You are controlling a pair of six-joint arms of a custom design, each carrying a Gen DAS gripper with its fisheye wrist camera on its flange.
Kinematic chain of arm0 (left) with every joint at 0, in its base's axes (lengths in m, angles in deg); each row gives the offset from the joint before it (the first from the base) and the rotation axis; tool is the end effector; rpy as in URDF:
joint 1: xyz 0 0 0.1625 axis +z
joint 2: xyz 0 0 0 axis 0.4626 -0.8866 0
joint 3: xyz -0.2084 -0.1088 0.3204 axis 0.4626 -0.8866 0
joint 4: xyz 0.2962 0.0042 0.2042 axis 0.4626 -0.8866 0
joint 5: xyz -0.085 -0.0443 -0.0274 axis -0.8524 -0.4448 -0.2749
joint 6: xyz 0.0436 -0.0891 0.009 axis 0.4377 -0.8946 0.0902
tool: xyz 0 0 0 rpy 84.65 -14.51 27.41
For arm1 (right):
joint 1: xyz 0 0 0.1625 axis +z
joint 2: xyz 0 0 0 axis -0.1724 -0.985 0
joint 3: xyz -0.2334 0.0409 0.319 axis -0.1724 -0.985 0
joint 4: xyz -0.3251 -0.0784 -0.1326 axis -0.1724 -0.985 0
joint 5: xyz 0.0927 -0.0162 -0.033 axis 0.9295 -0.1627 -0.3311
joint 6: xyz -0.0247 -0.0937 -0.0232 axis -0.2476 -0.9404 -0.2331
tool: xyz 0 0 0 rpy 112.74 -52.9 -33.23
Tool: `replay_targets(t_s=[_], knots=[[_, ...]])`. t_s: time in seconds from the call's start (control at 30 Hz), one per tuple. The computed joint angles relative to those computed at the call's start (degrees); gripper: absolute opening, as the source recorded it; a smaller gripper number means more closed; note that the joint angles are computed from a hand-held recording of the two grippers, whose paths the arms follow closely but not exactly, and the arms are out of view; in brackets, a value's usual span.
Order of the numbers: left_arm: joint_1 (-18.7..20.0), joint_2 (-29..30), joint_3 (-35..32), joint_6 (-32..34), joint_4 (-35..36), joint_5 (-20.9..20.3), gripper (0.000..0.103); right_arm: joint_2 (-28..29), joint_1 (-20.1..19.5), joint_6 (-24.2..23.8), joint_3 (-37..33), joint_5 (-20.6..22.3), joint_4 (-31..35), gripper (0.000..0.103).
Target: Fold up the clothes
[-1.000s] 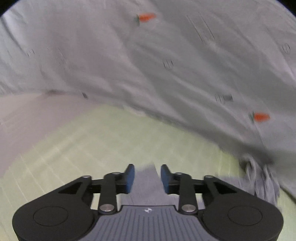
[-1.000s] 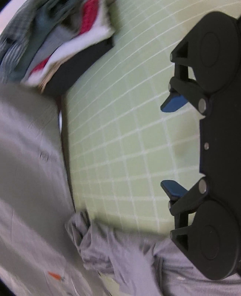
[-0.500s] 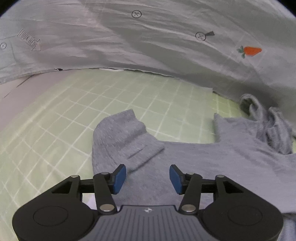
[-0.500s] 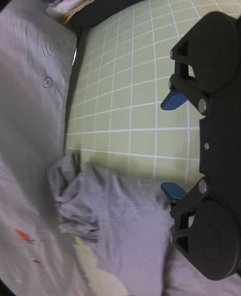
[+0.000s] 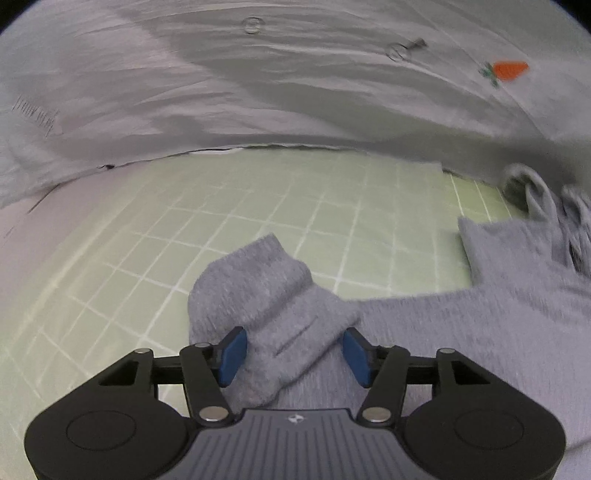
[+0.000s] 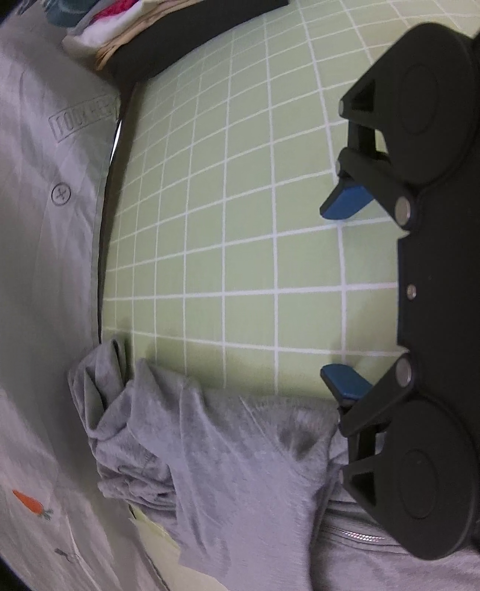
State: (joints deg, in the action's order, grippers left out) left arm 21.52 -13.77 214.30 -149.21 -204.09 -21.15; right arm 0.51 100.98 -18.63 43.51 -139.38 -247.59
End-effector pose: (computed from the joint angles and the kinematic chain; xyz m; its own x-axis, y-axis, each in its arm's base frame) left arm -0.1018 -0.4673 0.1978 -0.5920 -0.4797 -0.6477 0.2524 0.6529 -0.7142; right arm 0.0850 -0.4953 0.1790 -0.6799 -0.0923 0.7275 -0.4683 0.8180 -0.3339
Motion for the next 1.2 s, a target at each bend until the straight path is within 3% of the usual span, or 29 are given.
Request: replay_targets(t_s=[0.07,0.13,0.23,0.37,0.53,0.63,0.67,0.7,0.77,0.87,0.93,1.07,1.2], knots=[[-0.07,-0.06,1.41,1.68,-6.34,0.16,0.012,0.01,0.03,0.05,-0.05,-0.12,-0.31,0.086],[-0.54,-0.73,2.65,2.51,-13.03,-1.0,0.005,-0.19,-0.08,0.0,0.12,0.02,-0.8,0.086],[-1.84,-1.45,4.16,2.6,-21.8,-2.14,0.004,-0.74,-0.4,-0.15,0.61,0.51,-1.69,0.086],[-5.63,1.65,4.67,10.65,-38.75,-4.29,0.004,-1.77,-1.32,0.67,1.28,0.9,-2.37,0.086],[-9.93,9.32,0.49,19.63,-52.28,-12.3,0.004,-3.34,-2.8,2.42,2.3,2.0,-3.36,0.086],[-10.47,14.29,-4.1,20.81,-48.04,-19.59,0.015,-4.29,-3.62,2.94,3.18,2.81,-4.72,0.086],[-10.44,15.72,-5.55,20.3,-44.83,-21.33,0.036,-4.61,-3.9,3.15,3.42,3.04,-5.05,0.086],[-10.45,16.83,-6.75,18.44,-40.25,-21.95,0.052,-4.92,-4.17,3.35,3.66,3.28,-5.37,0.086],[-10.58,17.92,-8.18,14.38,-32.89,-22.5,0.059,-5.55,-4.56,3.56,4.04,3.87,-5.69,0.087],[-10.89,16.7,-7.44,10.8,-27.54,-21.81,0.078,-5.92,-4.7,2.06,4.56,5.49,-8.23,0.098],[-11.58,14.9,-6.4,5.32,-20.97,-18.0,0.08,-5.04,-4.24,-0.01,4.47,6.45,-11.48,0.103],[-10.91,10.35,-6.43,-9.0,-2.13,-13.07,0.083,-4.01,-2.51,-0.54,2.13,9.21,-8.98,0.103],[-8.23,6.79,-7.57,-19.82,11.86,-14.13,0.084,-1.84,0.18,-1.63,-0.56,12.82,-5.12,0.103]])
